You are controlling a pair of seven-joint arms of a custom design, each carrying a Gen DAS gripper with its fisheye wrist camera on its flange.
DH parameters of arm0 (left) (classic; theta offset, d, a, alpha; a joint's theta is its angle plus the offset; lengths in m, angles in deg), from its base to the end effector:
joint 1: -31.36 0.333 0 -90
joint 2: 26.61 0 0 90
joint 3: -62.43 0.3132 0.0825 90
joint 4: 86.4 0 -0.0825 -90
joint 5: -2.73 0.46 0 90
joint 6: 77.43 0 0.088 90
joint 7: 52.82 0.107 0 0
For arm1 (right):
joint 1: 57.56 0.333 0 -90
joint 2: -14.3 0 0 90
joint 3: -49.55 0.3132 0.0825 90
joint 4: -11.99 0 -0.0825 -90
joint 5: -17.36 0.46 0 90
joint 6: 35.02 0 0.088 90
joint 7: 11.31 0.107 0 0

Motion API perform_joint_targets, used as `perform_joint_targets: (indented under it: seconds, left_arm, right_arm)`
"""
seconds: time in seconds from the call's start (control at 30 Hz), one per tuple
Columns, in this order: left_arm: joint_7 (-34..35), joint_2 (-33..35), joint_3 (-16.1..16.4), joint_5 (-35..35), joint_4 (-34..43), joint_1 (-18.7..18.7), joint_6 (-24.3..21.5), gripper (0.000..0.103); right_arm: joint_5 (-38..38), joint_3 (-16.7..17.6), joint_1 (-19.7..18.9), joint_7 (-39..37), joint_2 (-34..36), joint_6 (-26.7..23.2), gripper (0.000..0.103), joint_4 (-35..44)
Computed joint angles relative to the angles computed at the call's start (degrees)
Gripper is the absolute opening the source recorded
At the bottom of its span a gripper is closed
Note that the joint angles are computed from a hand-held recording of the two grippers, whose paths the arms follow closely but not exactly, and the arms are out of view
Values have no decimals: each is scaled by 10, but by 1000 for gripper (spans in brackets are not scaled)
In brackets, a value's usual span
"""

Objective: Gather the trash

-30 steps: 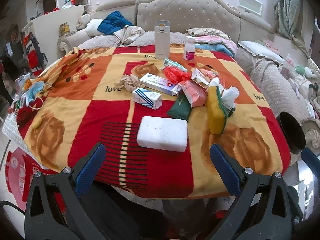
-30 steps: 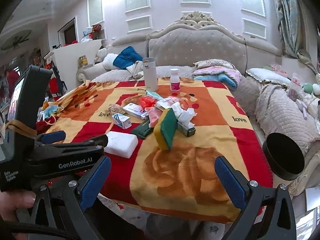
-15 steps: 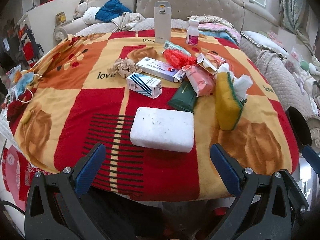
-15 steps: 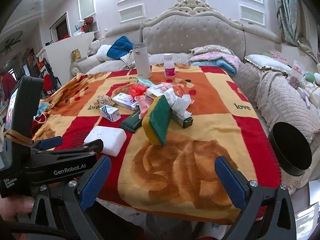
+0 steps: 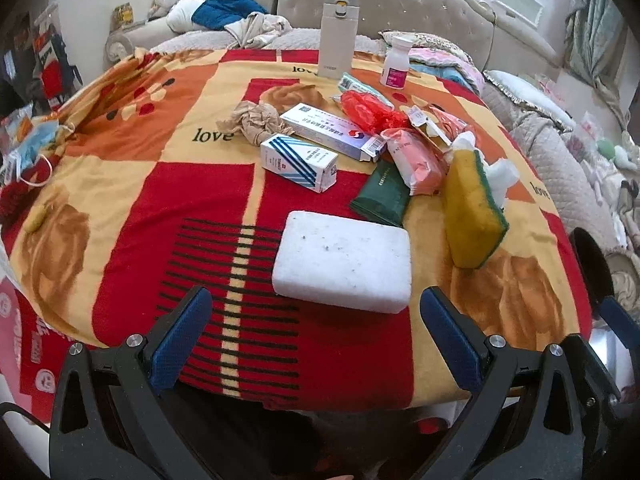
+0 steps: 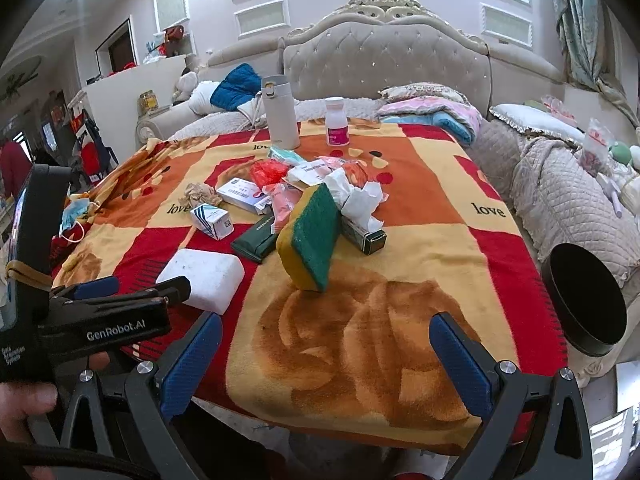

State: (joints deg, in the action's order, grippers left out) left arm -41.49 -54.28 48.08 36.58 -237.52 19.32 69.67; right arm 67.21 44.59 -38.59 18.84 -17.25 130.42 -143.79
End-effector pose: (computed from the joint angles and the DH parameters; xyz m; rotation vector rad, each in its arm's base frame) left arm 0.4290 -0.2155 0.3914 -2.2256 1.3576 -0.5671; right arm 0.4555 0.0701 0.4100 -2.0327 1.1901 -0.4824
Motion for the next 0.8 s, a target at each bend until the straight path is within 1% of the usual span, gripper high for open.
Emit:
perform_joint_targets:
  seconds: [0.07, 0.2, 0.3, 0.37, 0.53, 0.6, 0.8]
  left_arm:
    - [6, -1, 3, -5, 0, -2, -5, 103]
    - [-6, -11, -9, 8, 0, 3, -27, 103]
    - [-7, -18, -4, 4, -6, -2, -19, 103]
    - [-11, -20, -7, 8, -7, -1, -25, 103]
    - [-13, -29, -8, 13, -12, -3, -17, 103]
    - [-21, -33, -14, 17, -11, -3, -25, 103]
    - [-35, -38, -18, 23, -8, -6, -38, 103]
  right_arm:
    - [0, -1, 0, -2, 1, 0, 103, 1]
    - [-1, 1, -1, 1, -3, 4, 103, -2]
    - [-6, 2, -2, 4, -6, 3, 103, -3]
    - [-6, 1, -2, 2, -11, 2, 103, -6]
    - [-12, 1, -4, 6, -28, 3, 103, -16]
    - [-12, -3, -3, 7, -33, 3, 103, -18]
    - [-14, -9, -3, 8, -47, -3, 103, -25]
